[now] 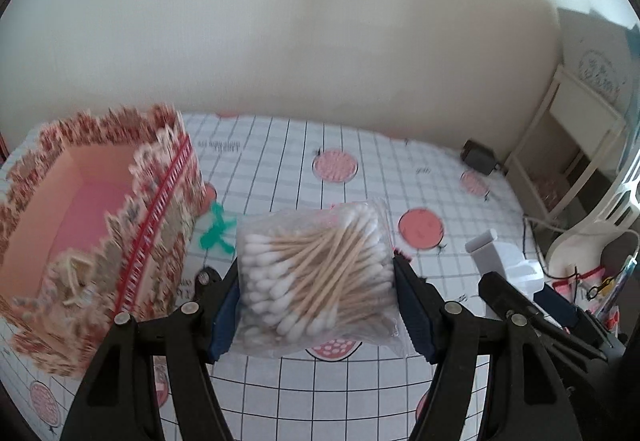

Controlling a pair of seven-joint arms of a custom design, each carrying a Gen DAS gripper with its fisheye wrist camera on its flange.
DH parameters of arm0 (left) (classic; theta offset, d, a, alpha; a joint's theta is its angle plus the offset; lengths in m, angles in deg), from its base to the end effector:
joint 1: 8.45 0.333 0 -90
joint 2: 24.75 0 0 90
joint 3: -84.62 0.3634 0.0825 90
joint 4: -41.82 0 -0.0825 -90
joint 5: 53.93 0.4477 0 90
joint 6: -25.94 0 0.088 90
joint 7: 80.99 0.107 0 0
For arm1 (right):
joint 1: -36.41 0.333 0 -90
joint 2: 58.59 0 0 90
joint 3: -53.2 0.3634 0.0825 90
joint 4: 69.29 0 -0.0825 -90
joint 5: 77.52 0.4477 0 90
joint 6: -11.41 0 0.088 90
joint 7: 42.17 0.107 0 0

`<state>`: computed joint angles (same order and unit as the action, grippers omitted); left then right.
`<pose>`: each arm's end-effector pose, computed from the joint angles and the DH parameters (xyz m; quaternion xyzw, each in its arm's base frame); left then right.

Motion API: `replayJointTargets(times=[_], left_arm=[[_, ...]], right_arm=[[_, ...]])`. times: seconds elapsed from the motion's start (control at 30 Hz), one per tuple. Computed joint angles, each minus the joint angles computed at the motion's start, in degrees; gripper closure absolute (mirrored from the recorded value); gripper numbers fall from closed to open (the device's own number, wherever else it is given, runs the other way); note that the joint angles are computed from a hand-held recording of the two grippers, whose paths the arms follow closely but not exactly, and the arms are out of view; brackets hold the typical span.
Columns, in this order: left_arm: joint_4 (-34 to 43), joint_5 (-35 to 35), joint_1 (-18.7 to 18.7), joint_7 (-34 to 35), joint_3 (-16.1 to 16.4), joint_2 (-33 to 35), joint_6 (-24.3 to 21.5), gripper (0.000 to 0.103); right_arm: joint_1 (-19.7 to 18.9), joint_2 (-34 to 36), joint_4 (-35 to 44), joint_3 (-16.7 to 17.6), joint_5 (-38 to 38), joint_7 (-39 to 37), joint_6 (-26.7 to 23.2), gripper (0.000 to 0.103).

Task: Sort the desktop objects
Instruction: 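Lift the cotton swab bag and foam piece and carry both over the box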

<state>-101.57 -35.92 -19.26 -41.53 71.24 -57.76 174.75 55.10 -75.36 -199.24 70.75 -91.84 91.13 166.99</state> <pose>0.4106 -0.2053 0.5657 -0.7333 0.5769 -0.2817 0.2239 0.4367 0.3488 0.5748 -0.6843 0.6273 -0.1621 0.3345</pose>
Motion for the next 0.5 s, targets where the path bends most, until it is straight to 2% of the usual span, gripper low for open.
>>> replayJointTargets(times=[0.37,0.5], left_arm=[[-0.55,3.06,2.02,-0.68,-0.65,-6.81,-0.41,0.032],[-1.53,4.01,3.14,-1.59,-0.92,-9.61,-1.22,0.032]], right_arm=[[-2.61,-3.4,0.24,3.02,-3.01,1.98,4.37,0.02],[-2.17,-3.1,0.49,3.28,-1.96,1.3,4.0,0.021]])
